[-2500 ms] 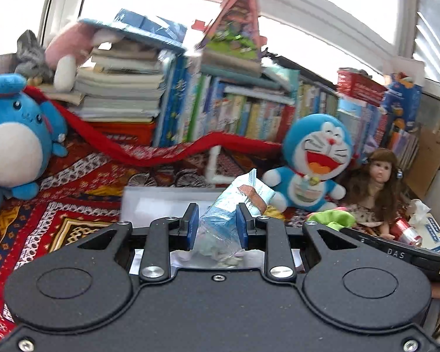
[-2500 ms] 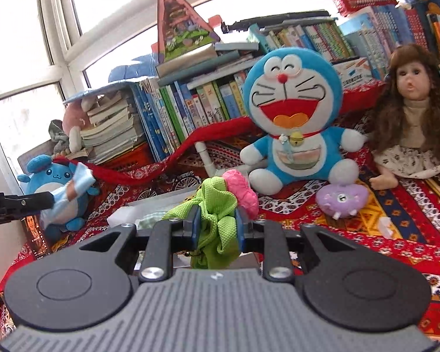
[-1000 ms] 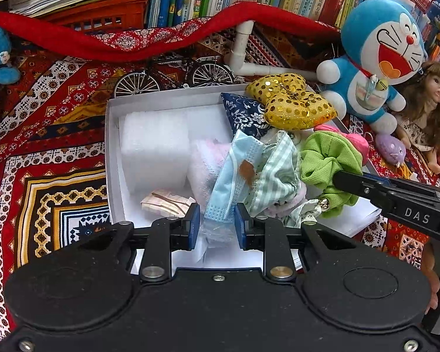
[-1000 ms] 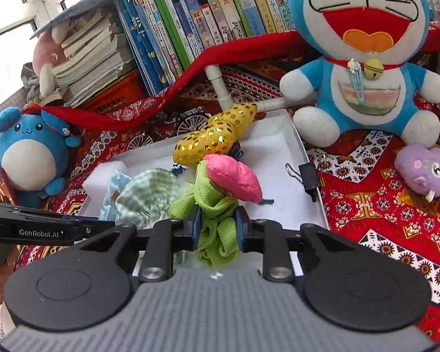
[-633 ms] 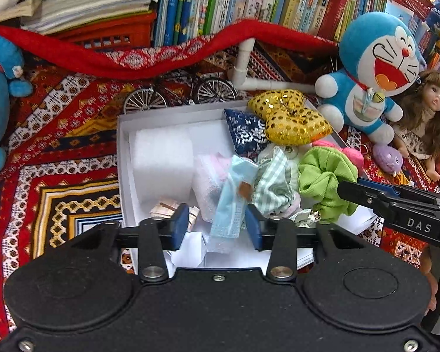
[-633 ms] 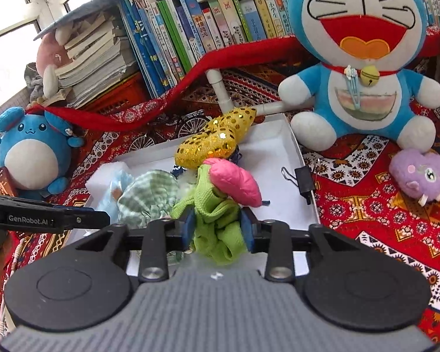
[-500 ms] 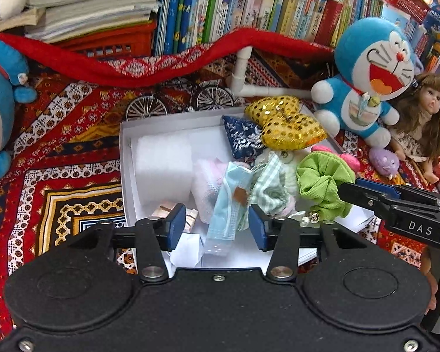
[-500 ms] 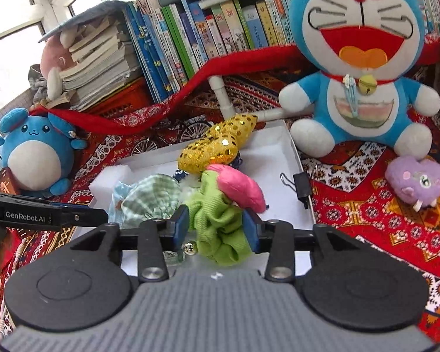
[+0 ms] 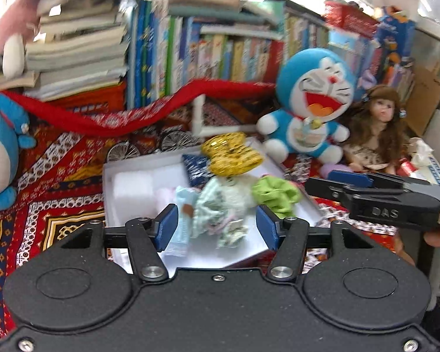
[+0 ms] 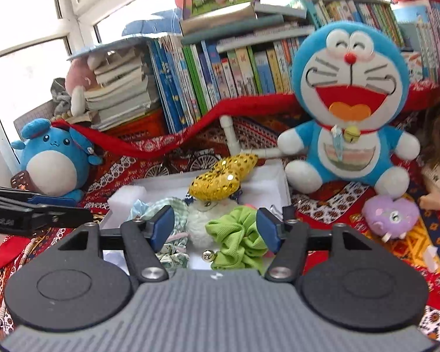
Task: Organize soft objects
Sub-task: 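Reach the left tool to the beige printed tag while the right tool reaches the purple plush heart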
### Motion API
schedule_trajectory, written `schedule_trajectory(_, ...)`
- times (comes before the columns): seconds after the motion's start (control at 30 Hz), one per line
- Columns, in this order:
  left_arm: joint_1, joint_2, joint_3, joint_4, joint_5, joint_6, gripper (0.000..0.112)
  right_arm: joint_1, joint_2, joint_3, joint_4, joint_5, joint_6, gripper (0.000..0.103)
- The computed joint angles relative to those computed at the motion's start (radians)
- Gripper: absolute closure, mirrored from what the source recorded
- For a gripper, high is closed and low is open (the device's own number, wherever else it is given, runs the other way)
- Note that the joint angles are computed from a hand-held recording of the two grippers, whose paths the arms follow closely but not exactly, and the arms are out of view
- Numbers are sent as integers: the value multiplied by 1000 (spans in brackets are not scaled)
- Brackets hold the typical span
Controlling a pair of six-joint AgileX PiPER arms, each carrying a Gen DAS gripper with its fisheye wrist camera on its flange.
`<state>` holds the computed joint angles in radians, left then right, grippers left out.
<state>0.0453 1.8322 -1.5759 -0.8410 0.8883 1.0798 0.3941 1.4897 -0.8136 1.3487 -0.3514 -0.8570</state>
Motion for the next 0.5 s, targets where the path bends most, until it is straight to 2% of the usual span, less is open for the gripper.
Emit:
schedule_trajectory(0.17,22,-158,229,-160,-38,200,55,8,-74,57,-9,-44,-27,21)
schedule_trajectory(0.27,35,-267,402,-290,-90,340,50,13,-113,90,-11,-71,-48,17)
schedule_trajectory(0.43,31,-448,734,-696,-223,740,43,22,-170,150,2,-137,-98,14)
schedule_trajectory(0.5,25,-493,830,-814,-231,848,44,13,-194,178,0,-148,-100,13)
